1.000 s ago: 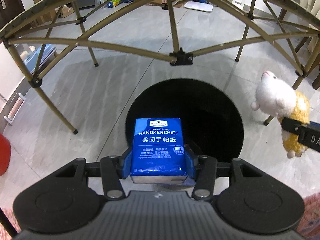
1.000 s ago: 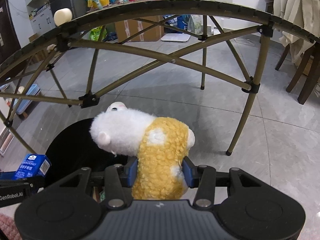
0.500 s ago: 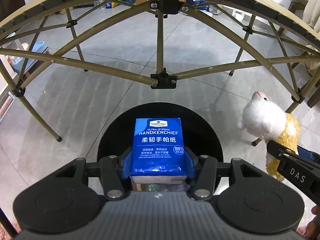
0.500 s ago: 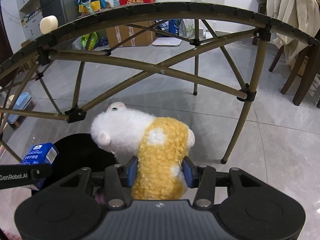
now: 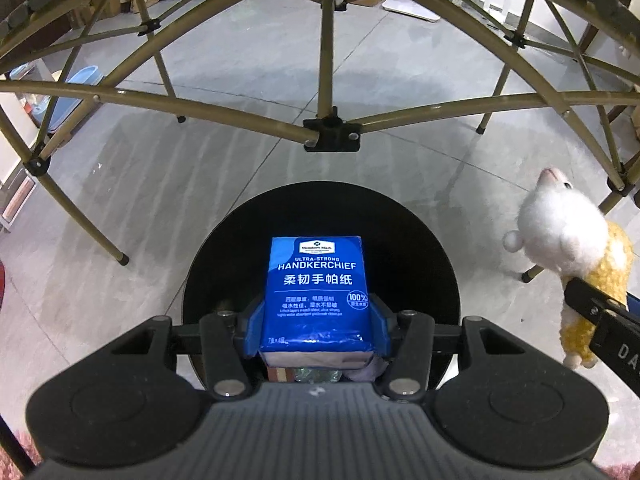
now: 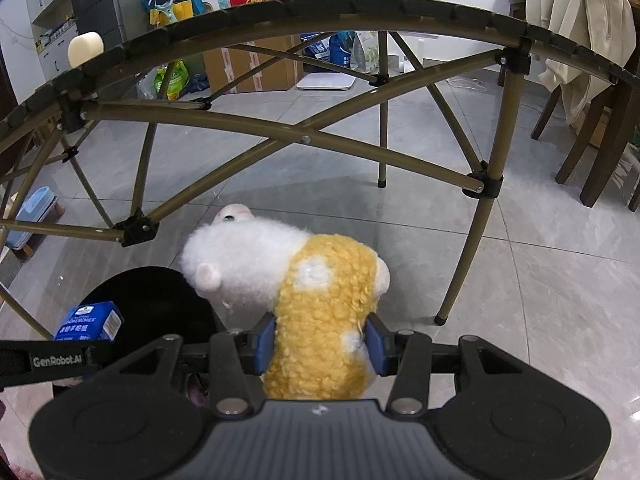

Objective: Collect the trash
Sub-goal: 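Lower the left tool into the bin and open it to drop the tissue pack, then withdraw the open left tool while the right tool moves the sheep over the bin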

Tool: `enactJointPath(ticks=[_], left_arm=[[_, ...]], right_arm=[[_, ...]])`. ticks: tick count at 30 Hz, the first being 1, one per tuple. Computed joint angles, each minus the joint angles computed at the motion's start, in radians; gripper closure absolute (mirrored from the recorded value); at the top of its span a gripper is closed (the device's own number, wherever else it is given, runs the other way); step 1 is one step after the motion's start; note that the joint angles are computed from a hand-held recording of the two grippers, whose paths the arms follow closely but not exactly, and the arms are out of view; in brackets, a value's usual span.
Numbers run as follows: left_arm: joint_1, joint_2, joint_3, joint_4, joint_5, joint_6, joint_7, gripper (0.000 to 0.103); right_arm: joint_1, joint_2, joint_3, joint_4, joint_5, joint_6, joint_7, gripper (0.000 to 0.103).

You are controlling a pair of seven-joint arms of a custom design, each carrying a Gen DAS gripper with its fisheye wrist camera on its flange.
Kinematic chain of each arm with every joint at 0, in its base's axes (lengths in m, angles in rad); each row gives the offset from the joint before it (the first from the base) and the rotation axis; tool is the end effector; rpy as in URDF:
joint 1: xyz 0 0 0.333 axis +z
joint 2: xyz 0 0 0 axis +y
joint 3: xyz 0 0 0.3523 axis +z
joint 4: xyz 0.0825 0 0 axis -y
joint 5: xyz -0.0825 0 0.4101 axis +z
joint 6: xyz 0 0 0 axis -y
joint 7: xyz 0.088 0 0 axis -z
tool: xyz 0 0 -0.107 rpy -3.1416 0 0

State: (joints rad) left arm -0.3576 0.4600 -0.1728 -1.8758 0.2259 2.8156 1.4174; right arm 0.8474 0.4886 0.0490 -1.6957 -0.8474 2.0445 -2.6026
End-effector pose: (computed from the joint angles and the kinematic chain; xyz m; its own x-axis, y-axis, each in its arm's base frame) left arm 0.6133 -0.3576 0.3374 -0.5076 -0.8614 -0.0157 -0.7557 0.4539 -0.4722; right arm 0.4748 0.5214 0.3331 -0.6634 -0.7433 -0.0862 -0.5316 0.5491 -0.6449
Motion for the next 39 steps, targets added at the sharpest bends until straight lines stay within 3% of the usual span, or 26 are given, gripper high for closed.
enactJointPath(ticks=[4,6,8,9,22,39], left_arm=[[-0.029,0.007,0.035,0.013,0.041,-0.010,-0.043,0.048],[-0.020,0.006,0.027,0.011,0.041,-0.006,-0.039,0.035],[-0.018,0.001,0.026,0.007,0.043,0.005,-0.042,0.002],[-0.019,-0.002,0.029,0.001,0.046,0.016,-0.049,0.000],[-0.002,-0.010,0.017,-0.003,0.044,0.019,-0.030,0.000],[0.104,-0.059,-0.060,-0.050,-0.102,0.047,0.172,0.000]], right_arm=[[0.001,0.002,0.000,0.003,0.002,-0.002,-0.002,0.058],[0.001,0.003,0.000,0.004,0.002,-0.003,-0.003,0.058],[0.001,0.003,-0.001,0.005,0.001,-0.001,-0.004,0.058],[0.001,0.003,-0.001,0.005,0.001,-0.001,-0.004,0.058],[0.002,0.005,0.000,0.011,0.003,-0.004,-0.015,0.058],[0.013,0.010,-0.003,0.030,-0.024,0.009,-0.044,0.058]])
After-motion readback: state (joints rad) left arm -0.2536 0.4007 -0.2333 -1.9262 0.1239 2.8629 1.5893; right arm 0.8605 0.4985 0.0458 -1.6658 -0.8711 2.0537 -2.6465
